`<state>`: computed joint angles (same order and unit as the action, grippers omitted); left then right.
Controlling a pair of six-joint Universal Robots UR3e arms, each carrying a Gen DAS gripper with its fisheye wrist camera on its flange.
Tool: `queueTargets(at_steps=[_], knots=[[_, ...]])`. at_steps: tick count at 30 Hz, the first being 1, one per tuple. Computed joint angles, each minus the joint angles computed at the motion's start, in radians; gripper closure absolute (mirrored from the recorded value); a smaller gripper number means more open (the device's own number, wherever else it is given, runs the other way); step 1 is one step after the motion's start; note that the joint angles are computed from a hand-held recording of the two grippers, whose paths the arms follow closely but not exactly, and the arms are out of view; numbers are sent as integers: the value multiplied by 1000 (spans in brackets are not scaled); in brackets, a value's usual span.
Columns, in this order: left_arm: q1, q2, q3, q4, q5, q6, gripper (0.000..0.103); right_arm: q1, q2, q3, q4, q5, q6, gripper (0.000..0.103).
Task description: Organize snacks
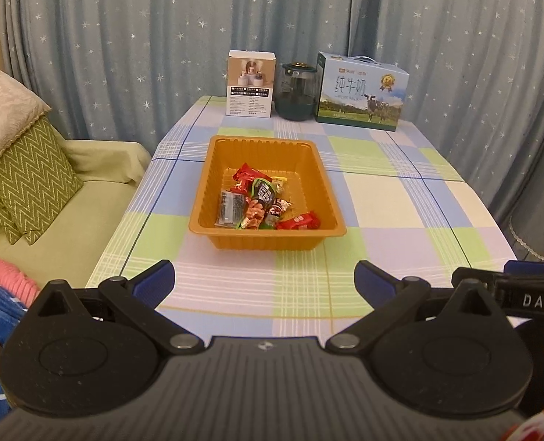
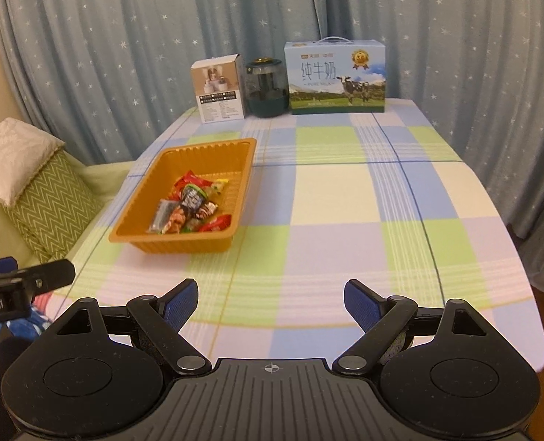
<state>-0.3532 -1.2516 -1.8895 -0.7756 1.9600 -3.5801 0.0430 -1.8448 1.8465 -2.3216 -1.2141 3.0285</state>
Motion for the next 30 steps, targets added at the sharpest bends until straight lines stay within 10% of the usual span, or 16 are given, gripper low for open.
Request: queueTargets(at_steps=[30], knots=[[-139,30,12,-114,81,-107,0,-31,-181,49,123,17,-24,17]])
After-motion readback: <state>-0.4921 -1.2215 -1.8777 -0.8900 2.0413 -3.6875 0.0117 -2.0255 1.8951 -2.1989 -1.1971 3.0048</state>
